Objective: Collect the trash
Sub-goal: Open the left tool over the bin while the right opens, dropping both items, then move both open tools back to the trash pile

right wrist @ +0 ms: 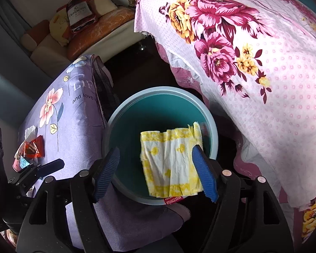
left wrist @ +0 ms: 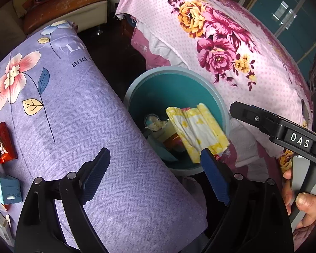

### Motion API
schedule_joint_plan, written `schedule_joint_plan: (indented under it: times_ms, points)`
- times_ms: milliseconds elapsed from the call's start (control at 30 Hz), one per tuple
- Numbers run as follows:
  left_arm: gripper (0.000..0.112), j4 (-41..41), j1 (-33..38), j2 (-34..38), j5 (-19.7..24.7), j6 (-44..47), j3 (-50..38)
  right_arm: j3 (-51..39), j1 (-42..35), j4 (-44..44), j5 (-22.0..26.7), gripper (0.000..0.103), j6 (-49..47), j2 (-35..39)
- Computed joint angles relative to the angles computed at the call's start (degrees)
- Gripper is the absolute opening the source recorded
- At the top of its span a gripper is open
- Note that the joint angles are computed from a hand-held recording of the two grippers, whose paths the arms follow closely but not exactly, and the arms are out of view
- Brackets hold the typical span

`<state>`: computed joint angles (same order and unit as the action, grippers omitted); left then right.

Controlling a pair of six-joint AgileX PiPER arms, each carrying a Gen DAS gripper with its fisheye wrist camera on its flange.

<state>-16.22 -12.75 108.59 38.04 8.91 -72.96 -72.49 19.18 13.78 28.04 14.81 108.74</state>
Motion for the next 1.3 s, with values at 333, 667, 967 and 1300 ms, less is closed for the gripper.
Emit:
schedule_joint_plan:
  times_ms: [333,667,967,1300]
  points:
    - [0.091,-2.1,3.9,-6.3,-1.5,2.7,7.3,-2.3,4.7,-5.4,4.1,0.080,6.7,0.0]
    - [0.091,-6.5,12.5,-14.1,-1.9,8.6,15.7,-7.3,11.8,-10.8,8.5,0.081,12.3,0.6]
    - [0.092,-10.5,25.4,-21.4,-1.6,16.5,22.7,-18.7,19.6,-14.4,15.8,0.084,14.1,5.7]
    - [0.092,-16.7,47.1,-24.0,3.2,29.2,24.2,-50.0,28.0,-17.1,33.1,0.084,10.2,22.5]
